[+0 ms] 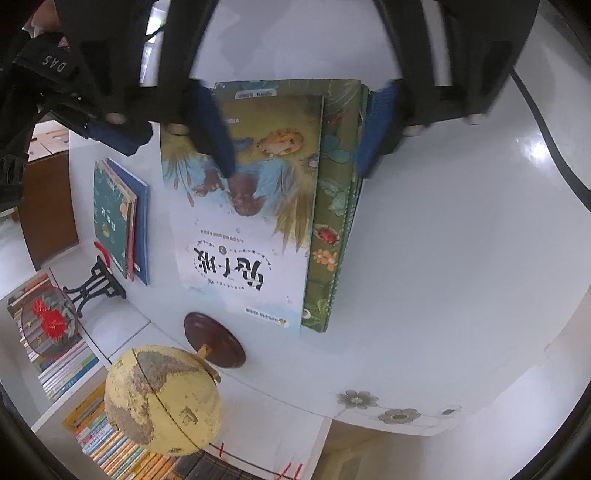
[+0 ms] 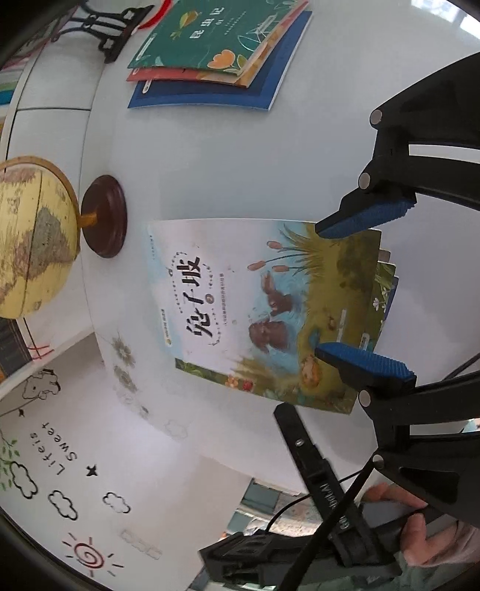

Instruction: Organize books

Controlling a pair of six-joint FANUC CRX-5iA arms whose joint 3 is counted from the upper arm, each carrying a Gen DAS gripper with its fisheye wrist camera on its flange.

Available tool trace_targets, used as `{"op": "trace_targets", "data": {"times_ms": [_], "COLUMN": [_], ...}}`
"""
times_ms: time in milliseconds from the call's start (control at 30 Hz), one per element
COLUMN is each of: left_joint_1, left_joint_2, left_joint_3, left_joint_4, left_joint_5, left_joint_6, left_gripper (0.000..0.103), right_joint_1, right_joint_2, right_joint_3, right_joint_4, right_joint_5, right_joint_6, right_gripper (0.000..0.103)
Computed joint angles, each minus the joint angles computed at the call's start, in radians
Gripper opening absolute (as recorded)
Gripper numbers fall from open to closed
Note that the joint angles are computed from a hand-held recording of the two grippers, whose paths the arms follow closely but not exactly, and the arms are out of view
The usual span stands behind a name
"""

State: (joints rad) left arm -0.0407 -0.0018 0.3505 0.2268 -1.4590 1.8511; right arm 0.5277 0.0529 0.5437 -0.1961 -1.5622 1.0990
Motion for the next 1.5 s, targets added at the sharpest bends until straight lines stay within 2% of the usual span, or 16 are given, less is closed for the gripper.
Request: {"op": "trace_targets", "data": {"times_ms": [67,333,967,1500], "left_joint_1": [-0.004,-0.015,-0.051,-0.038], "left_joint_2": [-0.008,-0.005,-0.005,-0.02], "left_joint_3": [0.002,0.02,0.032,0.012], "left_joint_4": [-0.017,-0.044,-0.053,-0.043], "left_joint_5": [0.011,-0.011,-0.01,0.007], "left_joint_6": [0.014,0.025,0.038,0.036], "left_gripper": [0.08,0.08,0.08,0.08], "right_joint_1": [0.002,0.002,-0.018,0.016], "right_joint_2": [-0.006,-0.023,-0.055,-0.041], "right_joint_3": [-0.003,-0.019,-0.047,-0.029], "right_joint_4": [0.014,0.042,0.049,0.084], "right_joint_5": [0.008,0.022,0.034,0.014], "right_joint_6": [-0.011,-0.033,-0.067,-0.065], "right_gripper": [0.057,0.057,0.057,0.057]}}
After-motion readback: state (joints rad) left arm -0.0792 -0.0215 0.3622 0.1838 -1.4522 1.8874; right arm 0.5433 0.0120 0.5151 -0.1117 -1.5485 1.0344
